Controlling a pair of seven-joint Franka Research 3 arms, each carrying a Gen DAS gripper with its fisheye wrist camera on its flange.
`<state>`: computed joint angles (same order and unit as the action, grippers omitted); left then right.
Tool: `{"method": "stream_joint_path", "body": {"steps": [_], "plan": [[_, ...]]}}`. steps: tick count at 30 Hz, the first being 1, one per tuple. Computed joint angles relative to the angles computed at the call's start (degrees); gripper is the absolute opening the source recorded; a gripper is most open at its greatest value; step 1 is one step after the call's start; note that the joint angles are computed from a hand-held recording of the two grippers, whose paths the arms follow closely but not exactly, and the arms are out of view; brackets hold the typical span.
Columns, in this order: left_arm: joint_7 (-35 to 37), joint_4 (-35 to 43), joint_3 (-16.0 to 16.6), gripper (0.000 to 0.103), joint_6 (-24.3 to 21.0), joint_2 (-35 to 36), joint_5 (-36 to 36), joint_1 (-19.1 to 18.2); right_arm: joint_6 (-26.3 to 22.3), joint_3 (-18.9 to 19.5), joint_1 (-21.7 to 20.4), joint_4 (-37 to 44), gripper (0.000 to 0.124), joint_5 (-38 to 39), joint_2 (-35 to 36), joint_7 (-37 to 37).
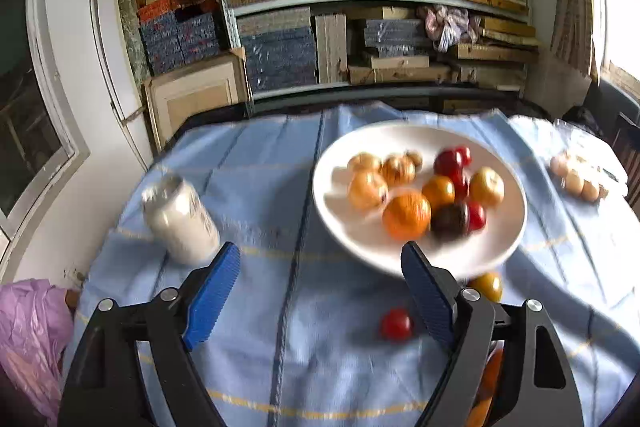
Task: Organize fruits
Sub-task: 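Move both open tools back toward the remaining fruit pile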
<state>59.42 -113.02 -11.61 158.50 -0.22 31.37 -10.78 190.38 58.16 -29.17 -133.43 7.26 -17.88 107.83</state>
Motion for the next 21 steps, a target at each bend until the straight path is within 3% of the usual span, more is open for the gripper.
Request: {"method": "stream_joint_path", "body": {"steps": [4, 6, 9, 13, 21], "plan": [[1.0, -2.2, 0.1, 0.083, 0.6, 0.7, -3.5, 0.0, 4.2, 5.0, -3.4, -4.6, 0.089, 4.2, -0.3, 2.2], [0.2, -2.5, 0.2, 0.083, 0.9, 1.2, -2.9, 0.0, 2.5, 5.6, -3.8, -4.5, 0.089, 5.6, 1.8, 1.6], [-1.1, -3.1, 0.3, 0.083, 2.0, 1.6, -1.0, -0.1, 1.9, 4.2, -2.8, -4.6, 0.089, 5.9, 4.4, 2.3], [-0.1, -3.4, 0.3, 0.083, 2.8, 2.2, -1.2, -0.2, 1.4, -3.9, 5.4, -4.2, 0.09, 7.5, 8.7, 0.9], [3.9, -3.1, 0.1, 0.083, 2.6, 3.5, -4.2, -0.5, -1.3, -2.2, 2.7, -3.0, 0.093, 3.8, 9.7, 4.0]]}}
